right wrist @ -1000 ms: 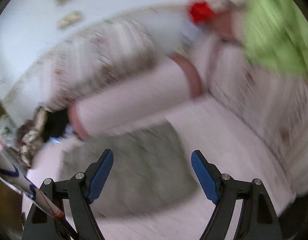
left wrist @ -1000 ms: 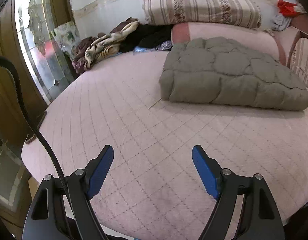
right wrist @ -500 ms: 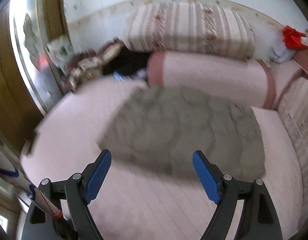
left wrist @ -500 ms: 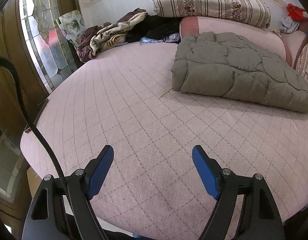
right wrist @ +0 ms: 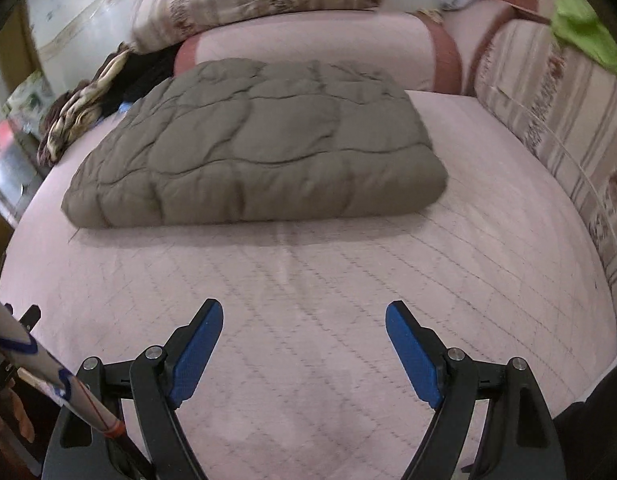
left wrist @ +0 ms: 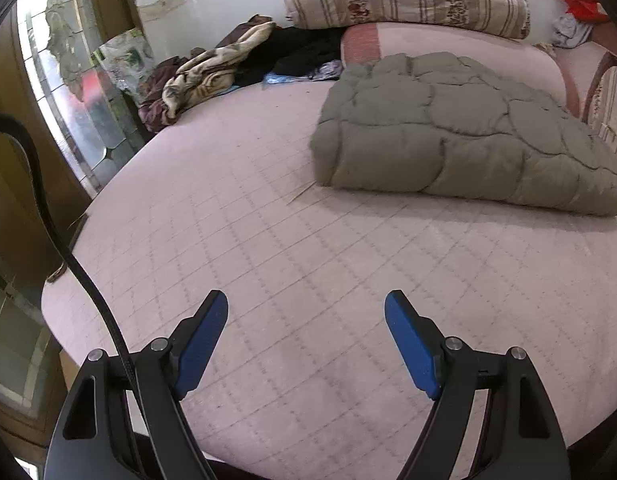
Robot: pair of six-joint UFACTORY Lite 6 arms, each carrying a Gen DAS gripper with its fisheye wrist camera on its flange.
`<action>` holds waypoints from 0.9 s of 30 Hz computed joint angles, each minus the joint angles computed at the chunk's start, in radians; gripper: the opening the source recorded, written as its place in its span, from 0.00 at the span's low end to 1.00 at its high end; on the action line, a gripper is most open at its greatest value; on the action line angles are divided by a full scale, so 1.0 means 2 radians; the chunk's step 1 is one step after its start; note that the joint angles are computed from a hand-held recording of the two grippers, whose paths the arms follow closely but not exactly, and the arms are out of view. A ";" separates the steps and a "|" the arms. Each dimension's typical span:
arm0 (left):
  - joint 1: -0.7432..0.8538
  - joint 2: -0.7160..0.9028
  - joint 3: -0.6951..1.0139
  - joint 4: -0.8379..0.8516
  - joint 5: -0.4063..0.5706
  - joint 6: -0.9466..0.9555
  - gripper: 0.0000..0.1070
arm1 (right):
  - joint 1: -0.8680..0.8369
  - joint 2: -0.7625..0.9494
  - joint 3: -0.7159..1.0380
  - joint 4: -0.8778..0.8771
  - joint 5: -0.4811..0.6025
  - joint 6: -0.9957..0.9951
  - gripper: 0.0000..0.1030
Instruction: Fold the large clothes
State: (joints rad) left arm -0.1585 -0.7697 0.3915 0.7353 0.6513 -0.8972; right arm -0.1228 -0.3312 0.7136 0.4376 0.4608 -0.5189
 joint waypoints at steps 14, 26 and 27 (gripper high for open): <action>0.209 0.320 0.264 -0.369 -0.158 0.423 0.75 | -0.155 0.211 0.181 0.182 0.009 -0.109 0.92; 0.315 0.758 0.750 -0.782 0.082 0.758 0.75 | -0.180 0.604 0.637 0.204 0.193 -0.011 0.98; 0.312 0.793 0.796 -0.778 0.097 0.748 0.75 | -0.181 0.646 0.690 0.223 0.211 -0.008 0.99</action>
